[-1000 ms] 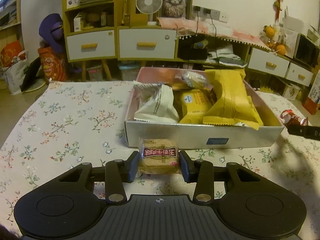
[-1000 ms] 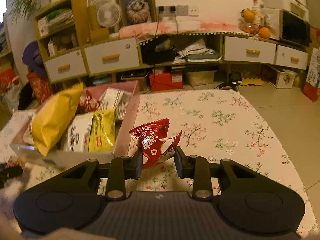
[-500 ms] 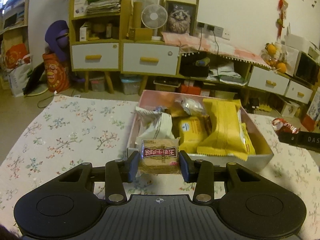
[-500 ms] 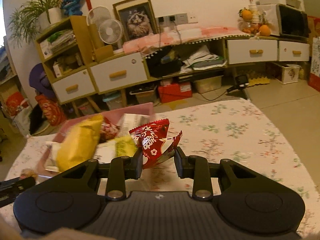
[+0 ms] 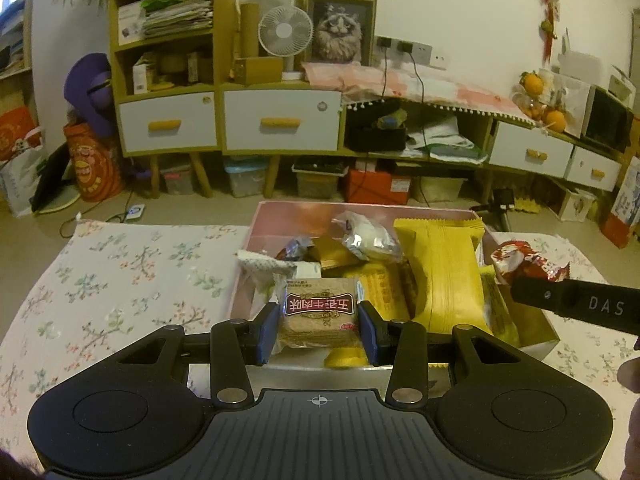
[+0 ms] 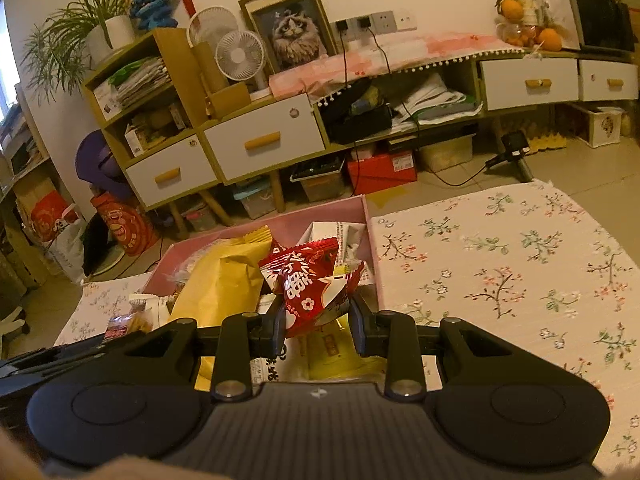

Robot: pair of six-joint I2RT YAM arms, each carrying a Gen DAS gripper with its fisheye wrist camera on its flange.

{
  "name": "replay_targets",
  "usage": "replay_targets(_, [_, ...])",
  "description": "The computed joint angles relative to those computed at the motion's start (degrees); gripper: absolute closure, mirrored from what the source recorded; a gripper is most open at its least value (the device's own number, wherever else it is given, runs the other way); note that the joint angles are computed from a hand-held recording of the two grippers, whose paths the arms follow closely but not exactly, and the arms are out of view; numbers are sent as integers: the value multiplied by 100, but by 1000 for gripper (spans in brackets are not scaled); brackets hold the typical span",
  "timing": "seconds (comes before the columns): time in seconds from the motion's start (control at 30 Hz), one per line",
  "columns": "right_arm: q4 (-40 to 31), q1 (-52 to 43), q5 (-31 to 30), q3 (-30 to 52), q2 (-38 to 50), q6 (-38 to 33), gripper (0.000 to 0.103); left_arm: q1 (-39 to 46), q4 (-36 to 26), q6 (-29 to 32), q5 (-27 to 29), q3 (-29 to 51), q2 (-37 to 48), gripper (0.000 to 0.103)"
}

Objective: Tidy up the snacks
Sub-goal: 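Carry the cake packet with the left gripper while the right gripper carries the red packet over the box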

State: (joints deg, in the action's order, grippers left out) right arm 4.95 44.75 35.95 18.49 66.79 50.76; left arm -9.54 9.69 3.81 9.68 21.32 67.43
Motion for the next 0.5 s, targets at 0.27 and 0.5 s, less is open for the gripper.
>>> replay_targets(0.27, [-65,77,64,185,378,0,73,-100,108,32,-151,230,483,63])
replay_targets(0.5, [-247,118,221,213,268,11,52,-13,104,-14,-26,224,531,52])
